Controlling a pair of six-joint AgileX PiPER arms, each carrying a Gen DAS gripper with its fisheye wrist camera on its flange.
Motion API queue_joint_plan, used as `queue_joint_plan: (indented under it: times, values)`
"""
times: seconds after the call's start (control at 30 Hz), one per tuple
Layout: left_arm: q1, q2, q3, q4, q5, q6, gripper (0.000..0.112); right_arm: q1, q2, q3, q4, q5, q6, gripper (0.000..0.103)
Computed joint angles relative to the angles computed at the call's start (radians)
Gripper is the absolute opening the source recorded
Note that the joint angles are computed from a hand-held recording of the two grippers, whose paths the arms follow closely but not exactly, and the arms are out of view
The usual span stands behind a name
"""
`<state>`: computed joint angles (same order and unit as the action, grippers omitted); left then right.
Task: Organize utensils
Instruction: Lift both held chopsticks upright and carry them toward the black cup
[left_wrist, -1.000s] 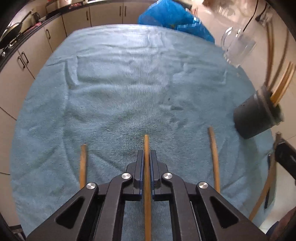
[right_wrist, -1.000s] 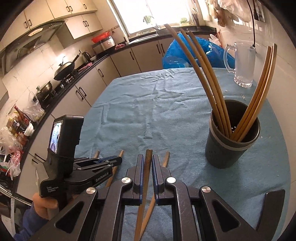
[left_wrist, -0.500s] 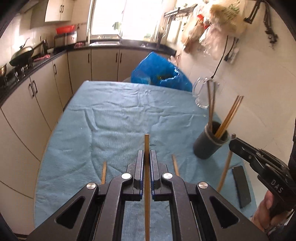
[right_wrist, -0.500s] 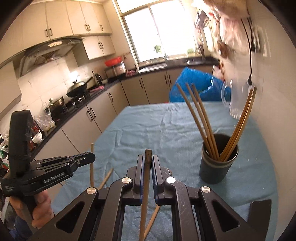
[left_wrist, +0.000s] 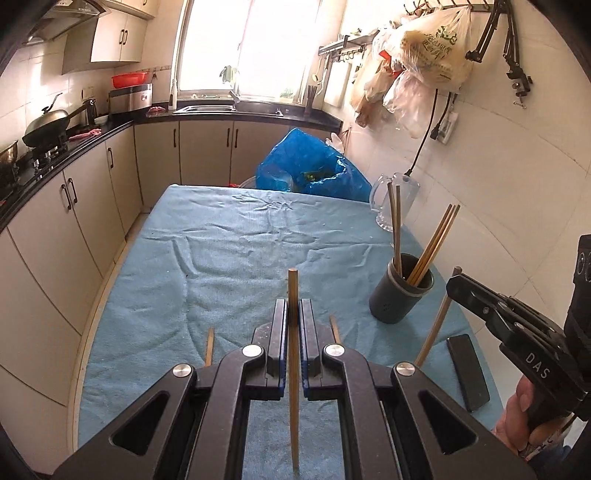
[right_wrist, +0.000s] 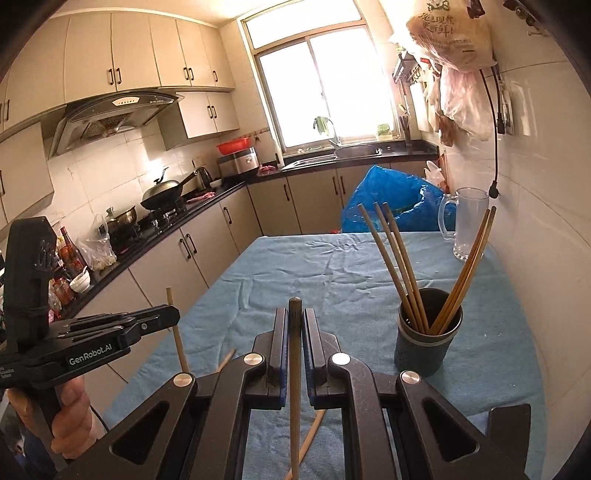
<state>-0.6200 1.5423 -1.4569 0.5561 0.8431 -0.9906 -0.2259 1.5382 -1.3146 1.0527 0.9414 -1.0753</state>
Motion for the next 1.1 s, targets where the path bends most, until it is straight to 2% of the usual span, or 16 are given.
queue_joint_plan:
  times: [1.1]
  values:
    - [-0.033,0.004,-0.041,0.018,0.026,-0.003,0.005,-0.058,-0.025,0.003,0.04,0.016,-0.007,0.008]
